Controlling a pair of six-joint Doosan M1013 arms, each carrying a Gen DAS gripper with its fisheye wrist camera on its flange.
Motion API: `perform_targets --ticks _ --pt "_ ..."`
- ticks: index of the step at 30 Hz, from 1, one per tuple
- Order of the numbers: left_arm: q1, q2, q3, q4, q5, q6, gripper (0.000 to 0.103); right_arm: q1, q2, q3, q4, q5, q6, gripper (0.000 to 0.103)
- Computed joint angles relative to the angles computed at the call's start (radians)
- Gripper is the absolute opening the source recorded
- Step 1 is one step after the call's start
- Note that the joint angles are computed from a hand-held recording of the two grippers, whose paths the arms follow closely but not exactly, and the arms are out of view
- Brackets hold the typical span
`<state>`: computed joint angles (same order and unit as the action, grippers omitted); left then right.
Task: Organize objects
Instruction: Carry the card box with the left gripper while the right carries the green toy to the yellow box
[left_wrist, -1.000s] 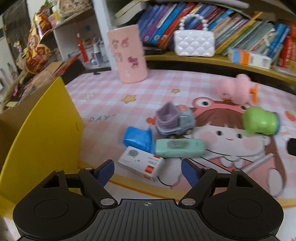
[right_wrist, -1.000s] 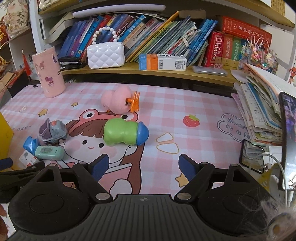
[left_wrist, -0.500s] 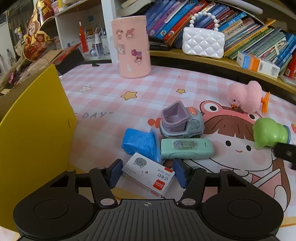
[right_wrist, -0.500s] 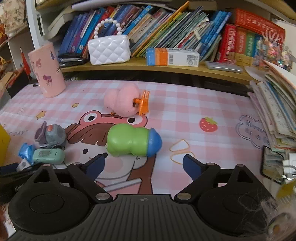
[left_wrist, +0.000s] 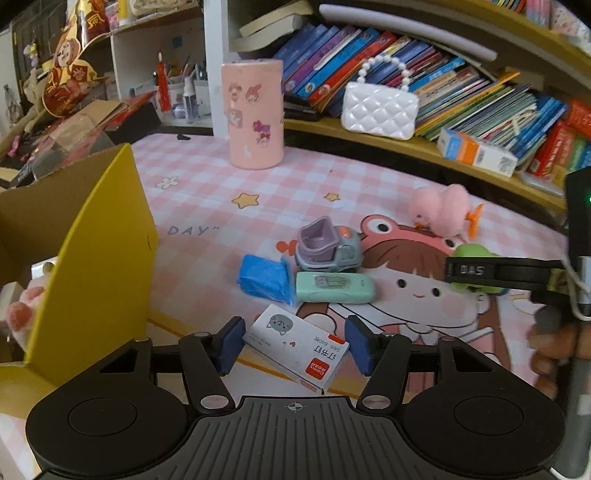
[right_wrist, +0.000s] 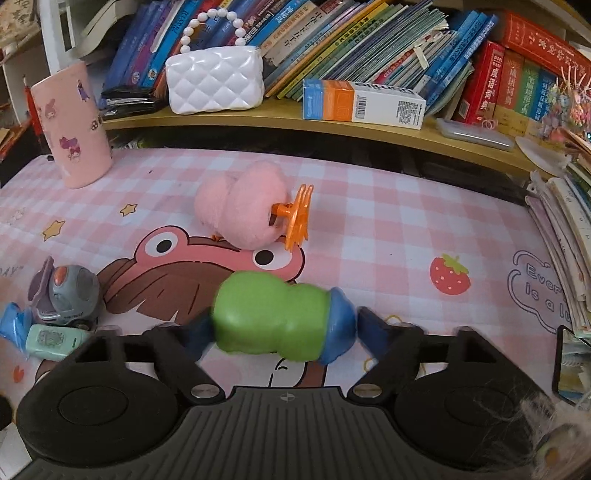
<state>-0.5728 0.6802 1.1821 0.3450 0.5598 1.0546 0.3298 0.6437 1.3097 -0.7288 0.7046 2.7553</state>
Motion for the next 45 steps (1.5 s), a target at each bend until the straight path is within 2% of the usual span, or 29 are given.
perform_targets --ticks 4,8,16,21,27,37,45 --pt "0.001 -0.028 0.032 -0.014 -0.021 0.022 0.059 0.005 -0.019 0.025 -0.023 -0.019 0.057 0.073" --pt "0.001 -0.054 0.068 0.032 -0.051 0.029 0.059 0.024 -0.047 0.056 -0.054 -0.026 0.099 0.074" --pt "0.021 -0.107 0.138 -0.025 -0.107 0.084 0.059 0.068 -0.106 0.117 -0.069 -0.044 0.109 0.074" --pt "0.038 -0.148 0.196 -0.106 -0.154 0.154 0.059 0.111 -0.136 0.142 -0.075 -0.026 0.118 0.074" --pt "0.066 -0.203 0.278 -0.245 -0.183 0.314 0.059 0.175 -0.158 0.149 -0.082 0.035 0.166 0.074" --pt "0.136 -0.291 0.413 -0.416 -0.225 0.496 0.059 0.293 -0.144 0.109 -0.063 0.109 0.153 0.075" --pt "0.200 -0.349 0.492 -0.459 -0.278 0.510 0.059 0.362 -0.100 0.037 -0.023 0.132 0.095 0.075"
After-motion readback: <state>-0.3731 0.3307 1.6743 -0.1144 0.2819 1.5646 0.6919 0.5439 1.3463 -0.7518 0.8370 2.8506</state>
